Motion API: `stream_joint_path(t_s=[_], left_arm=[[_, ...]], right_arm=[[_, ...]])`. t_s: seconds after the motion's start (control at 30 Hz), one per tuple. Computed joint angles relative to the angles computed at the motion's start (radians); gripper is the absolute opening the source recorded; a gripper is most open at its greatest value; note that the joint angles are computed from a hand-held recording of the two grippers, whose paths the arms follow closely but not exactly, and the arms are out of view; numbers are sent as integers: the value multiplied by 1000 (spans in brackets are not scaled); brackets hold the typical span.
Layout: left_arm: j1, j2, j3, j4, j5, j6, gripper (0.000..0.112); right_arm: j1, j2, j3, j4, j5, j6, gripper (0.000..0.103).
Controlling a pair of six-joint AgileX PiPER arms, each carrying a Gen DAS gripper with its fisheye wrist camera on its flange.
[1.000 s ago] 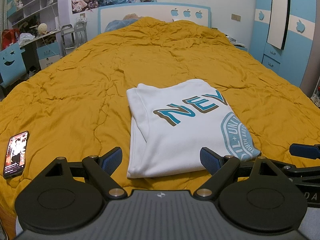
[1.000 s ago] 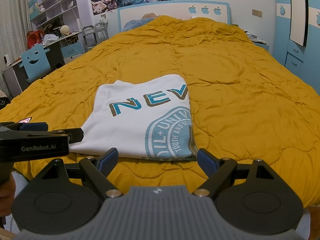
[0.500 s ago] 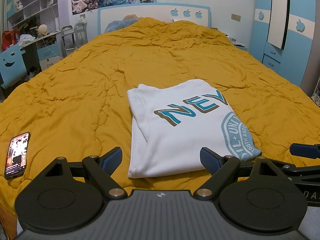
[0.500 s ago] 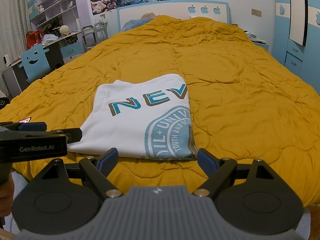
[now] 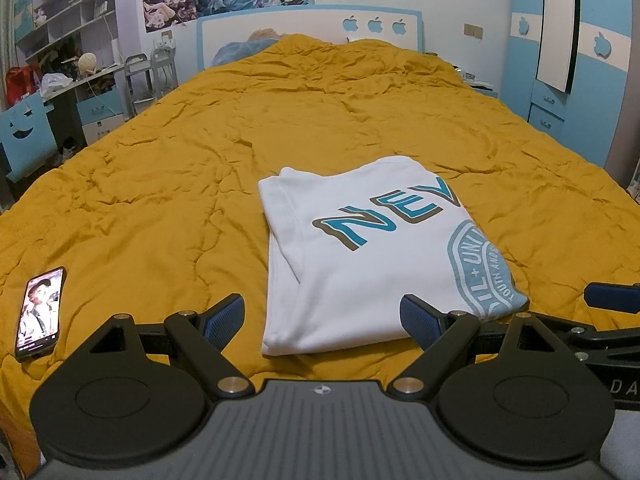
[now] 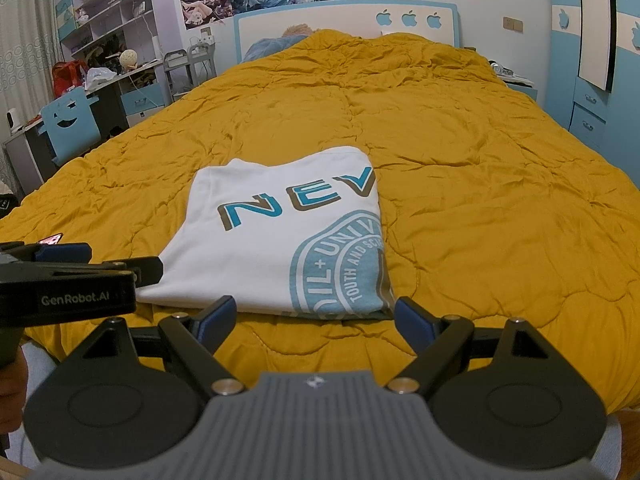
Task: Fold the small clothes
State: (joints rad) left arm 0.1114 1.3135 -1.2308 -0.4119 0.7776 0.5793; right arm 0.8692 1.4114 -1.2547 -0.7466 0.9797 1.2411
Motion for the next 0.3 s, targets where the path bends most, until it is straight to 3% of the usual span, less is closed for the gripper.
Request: stream_joint_path(t_s=[0.3], left_arm=[[9, -6, 4, -21, -3, 36, 102]], right_arm=[[1, 2, 1, -1, 0, 3, 82]])
